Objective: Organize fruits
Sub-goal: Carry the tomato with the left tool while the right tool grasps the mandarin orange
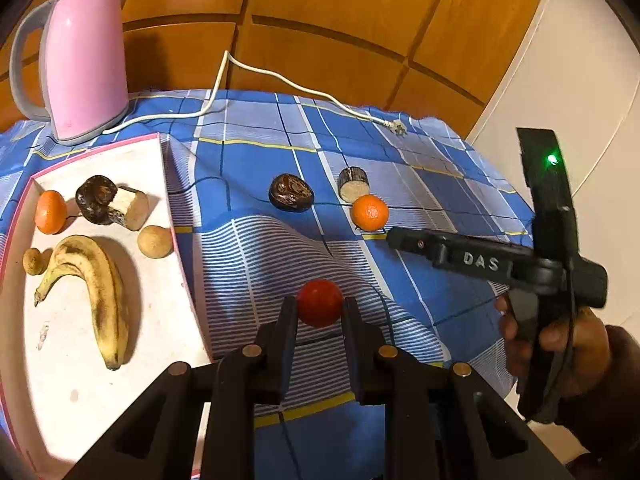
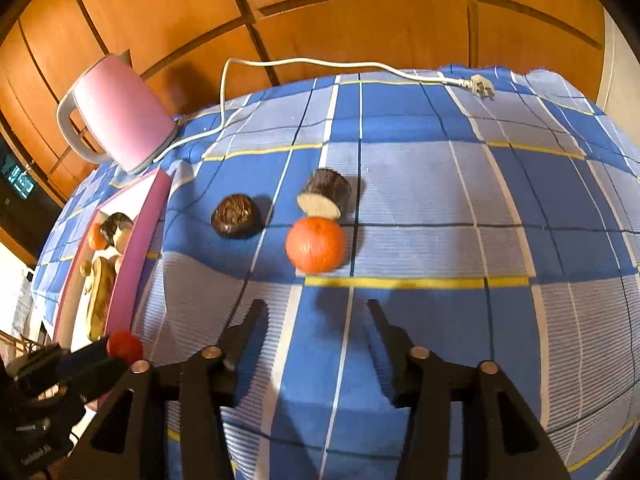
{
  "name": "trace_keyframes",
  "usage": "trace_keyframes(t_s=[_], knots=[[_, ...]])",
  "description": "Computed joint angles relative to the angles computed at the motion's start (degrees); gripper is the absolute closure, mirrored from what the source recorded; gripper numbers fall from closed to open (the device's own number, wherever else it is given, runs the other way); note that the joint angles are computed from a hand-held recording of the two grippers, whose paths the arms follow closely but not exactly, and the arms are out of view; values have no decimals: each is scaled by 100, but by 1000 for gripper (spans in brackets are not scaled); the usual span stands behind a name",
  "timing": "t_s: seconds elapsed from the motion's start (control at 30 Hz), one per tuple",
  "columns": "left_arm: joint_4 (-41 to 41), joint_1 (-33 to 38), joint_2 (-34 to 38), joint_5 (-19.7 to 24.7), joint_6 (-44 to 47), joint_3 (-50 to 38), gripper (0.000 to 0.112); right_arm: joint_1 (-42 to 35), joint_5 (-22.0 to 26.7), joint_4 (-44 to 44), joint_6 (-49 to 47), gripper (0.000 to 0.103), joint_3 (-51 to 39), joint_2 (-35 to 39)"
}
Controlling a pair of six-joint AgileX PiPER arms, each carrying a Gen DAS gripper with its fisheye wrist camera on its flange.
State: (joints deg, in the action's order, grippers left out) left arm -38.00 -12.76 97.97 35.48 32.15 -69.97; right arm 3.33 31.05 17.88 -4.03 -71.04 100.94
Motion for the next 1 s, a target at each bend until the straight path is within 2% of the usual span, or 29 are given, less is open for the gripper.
trace_keyframes(t_s=[0.37,0.43,0.47,0.5,0.67,1.0], knots=[[-96,162,-203,-23,48,174,90,172,295,-797,635,46,-1137,795],[-125,219,-259,-11,64,208,90,284,388,-1244,972,46,-1415,1034],[-185,285,-309,-1,122,237,90,317,505,-1309,952,47,-1574,1181],[-205,333,-344,2,138,250,90,357,567,-1453,1050,64,-1632,1248],[-247,772,-525,52,58,292,90,616,279,-2392,1440,64,-1374,1191],[582,1675,-350,-230,-677,211,90,382,56,-1624,699,64,-1206,1129]])
